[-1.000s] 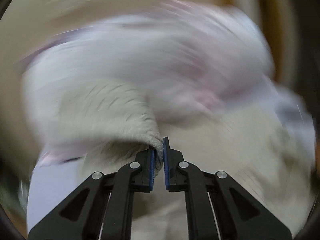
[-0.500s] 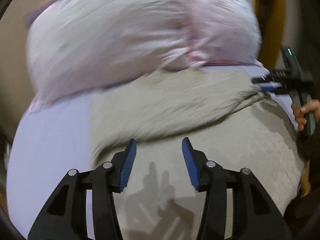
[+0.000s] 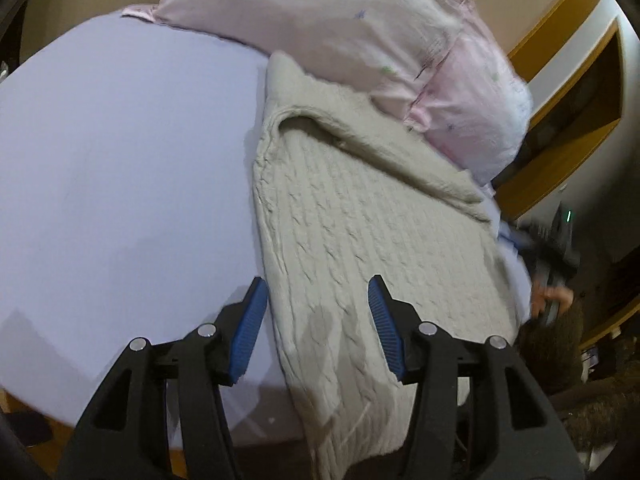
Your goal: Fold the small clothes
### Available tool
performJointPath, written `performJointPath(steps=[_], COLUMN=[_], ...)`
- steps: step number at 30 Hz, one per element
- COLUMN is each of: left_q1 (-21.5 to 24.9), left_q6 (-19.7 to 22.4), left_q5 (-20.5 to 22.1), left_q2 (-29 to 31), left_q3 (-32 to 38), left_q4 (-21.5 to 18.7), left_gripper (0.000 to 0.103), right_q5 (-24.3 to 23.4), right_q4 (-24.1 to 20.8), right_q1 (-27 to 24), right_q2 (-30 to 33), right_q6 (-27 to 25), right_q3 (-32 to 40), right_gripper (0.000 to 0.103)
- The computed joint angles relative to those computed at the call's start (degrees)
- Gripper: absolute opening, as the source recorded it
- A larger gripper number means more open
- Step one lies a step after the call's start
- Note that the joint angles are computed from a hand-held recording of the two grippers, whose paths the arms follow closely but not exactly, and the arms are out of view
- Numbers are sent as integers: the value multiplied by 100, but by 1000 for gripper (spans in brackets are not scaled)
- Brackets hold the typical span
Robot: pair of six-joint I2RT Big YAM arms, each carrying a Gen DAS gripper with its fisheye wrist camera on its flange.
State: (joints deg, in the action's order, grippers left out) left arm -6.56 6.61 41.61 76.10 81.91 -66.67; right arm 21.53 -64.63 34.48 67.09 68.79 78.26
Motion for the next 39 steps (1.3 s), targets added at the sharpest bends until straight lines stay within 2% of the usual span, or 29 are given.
performJointPath(steps=[2,3,5,6,7,8,9,11,12,13,14,16,17,19,22,23,24,26,28,30,32,33,34,35,36,37,38,39], left_q1=[76,107,153,169,175,174,181,191,190,179,159,146,132,89,-95,-190,-282,-451,-569,-681,-704,-678,-644,-561,-497,-455,-396,-330], left_q6=[35,79,175,238,267,288,293,315,256,248,243,259,252,110,-650,-1124,-1509,-2105,-2429,-2670,-2724,-2820,-2876,-2952,-3049,-3189,-3440,-3574], left_q5=[259,357,548,641,698,740,792,951,1009,999,962,1069,1167,1298,1067,874,640,164,-279,-686,-700,-515,-343,22,331,553,586,459], left_q2=[-123,-188,-312,-359,-416,-440,-469,-485,-524,-537,-532,-472,-386,-198,343,663,976,1668,2371,3277,3867,3965,3989,3977,3983,3961,3805,3626], left_q3=[-177,-248,-396,-446,-515,-525,-583,-681,-751,-759,-735,-605,-436,-78,742,1127,1478,2212,2992,4071,4821,4938,4970,4972,4981,4951,4781,4525], left_q4=[-20,-58,-142,-239,-303,-400,-445,-617,-588,-601,-614,-636,-623,-429,396,796,1078,1382,1303,732,61,15,59,127,193,310,591,919], left_gripper=[54,53,53,51,43,33,28,12,12,10,9,8,7,7,7,7,7,7,7,7,7,7,8,13,17,39,72,84], right_q5=[69,63,251,183,24,-128,-140,-353,-521,-701,-725,-773,-718,-733,-974,-1096,-1159,-1261,-1276,-1474,-1673,-1653,-1600,-1570,-1607,-1486,-1279,-1006], right_q4=[-170,-152,111,338,690,1061,1296,1776,2070,2513,2671,3287,3423,3848,4303,4537,4667,4812,4521,4095,4091,4212,4330,4620,5019,5547,5788,5868], right_q1=[411,646,1157,1338,1484,1663,1830,1940,1925,1880,1866,1655,1615,1226,292,-168,-415,-1084,-1561,-1859,-1969,-1976,-1971,-1975,-2011,-1974,-1922,-1858], right_q2=[-402,-604,-941,-1056,-1172,-1244,-1266,-1305,-1338,-1370,-1369,-1394,-1453,-1441,-1253,-1089,-985,-598,-169,227,429,432,419,355,352,266,199,126], right_q6=[614,925,1280,1368,1393,1387,1344,1292,1247,1161,1105,752,619,119,-443,-511,-471,-160,235,716,1179,1295,1308,1287,1242,1095,928,740], right_q3=[-407,-633,-971,-1106,-1282,-1453,-1542,-1734,-1860,-2022,-2054,-2100,-2119,-1998,-1692,-1584,-1549,-1414,-1213,-1083,-1126,-1197,-1241,-1356,-1456,-1630,-1718,-1751], right_gripper=[61,56,53,44,39,39,38,30,16,11,11,9,9,7,7,7,7,7,7,7,8,8,12,18,36,57,67,86])
